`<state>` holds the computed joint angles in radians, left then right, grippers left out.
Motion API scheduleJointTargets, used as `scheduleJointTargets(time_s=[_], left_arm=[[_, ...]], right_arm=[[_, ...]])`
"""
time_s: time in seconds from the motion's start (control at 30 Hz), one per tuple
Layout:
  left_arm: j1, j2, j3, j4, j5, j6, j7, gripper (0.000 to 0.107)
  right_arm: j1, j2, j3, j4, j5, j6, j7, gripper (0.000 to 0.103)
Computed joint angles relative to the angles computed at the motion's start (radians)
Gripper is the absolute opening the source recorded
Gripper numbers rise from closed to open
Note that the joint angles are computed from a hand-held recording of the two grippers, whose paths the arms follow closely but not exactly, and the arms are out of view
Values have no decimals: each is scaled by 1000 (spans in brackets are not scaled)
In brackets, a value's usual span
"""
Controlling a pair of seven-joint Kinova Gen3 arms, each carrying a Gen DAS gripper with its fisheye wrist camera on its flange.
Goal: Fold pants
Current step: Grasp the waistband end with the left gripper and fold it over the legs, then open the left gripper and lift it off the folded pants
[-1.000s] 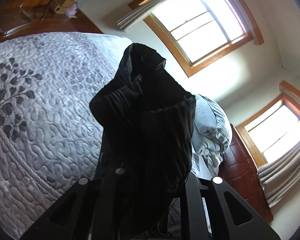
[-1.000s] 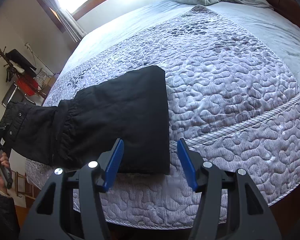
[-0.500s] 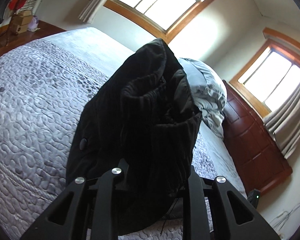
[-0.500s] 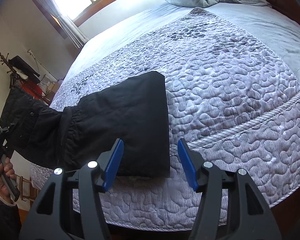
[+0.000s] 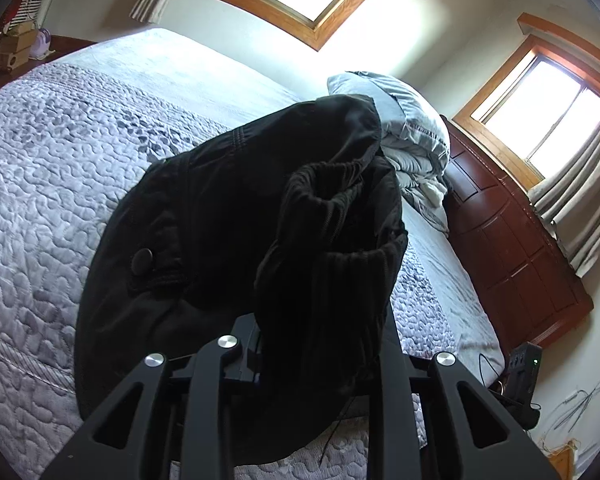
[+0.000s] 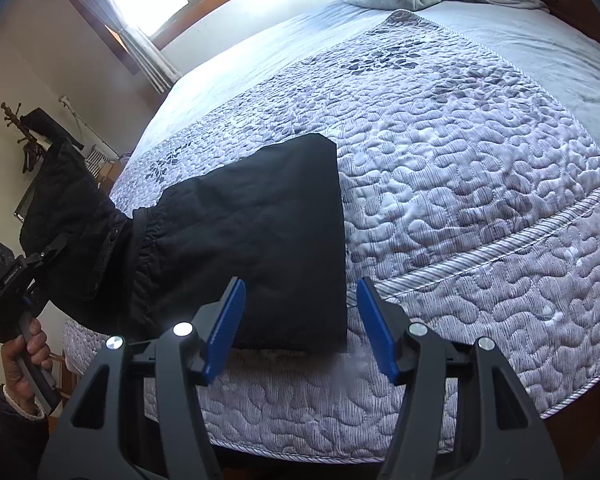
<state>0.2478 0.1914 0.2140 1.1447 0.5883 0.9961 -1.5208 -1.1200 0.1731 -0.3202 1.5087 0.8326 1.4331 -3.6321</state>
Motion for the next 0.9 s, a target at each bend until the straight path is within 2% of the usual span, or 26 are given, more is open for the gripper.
scheduleJointTargets(time_s=[0.33, 0.5, 0.63, 0.67, 0.7, 0.73, 0.77, 0.8, 0.9], left_arm=[[53, 25, 11, -10, -74, 26, 14, 27], [107, 55, 14, -50, -166, 67, 32, 30], [177, 92, 14, -109, -287, 126, 59, 39], [209, 105, -3, -132, -317, 151, 62, 42], [225, 113, -11, -147, -329, 169, 61, 50], [225, 126, 0, -165, -326, 194, 44, 77], [206, 145, 29, -190, -306, 228, 32, 91], [200, 158, 40, -205, -290, 253, 31, 98], [232, 157, 23, -207, -305, 265, 37, 98]], right_arm=[[9, 14, 12, -24, 15, -32, 39, 63], [15, 21, 25, -44, 24, -68, 74, 64], [18, 28, 34, -58, 25, -93, 93, 67], [19, 28, 36, -60, 25, -100, 94, 68], [20, 29, 38, -61, 24, -110, 96, 68], [24, 30, 41, -62, 23, -123, 99, 69], [24, 32, 43, -64, 22, -129, 100, 70], [26, 33, 45, -65, 20, -139, 101, 70], [32, 35, 52, -63, 15, -172, 99, 72]])
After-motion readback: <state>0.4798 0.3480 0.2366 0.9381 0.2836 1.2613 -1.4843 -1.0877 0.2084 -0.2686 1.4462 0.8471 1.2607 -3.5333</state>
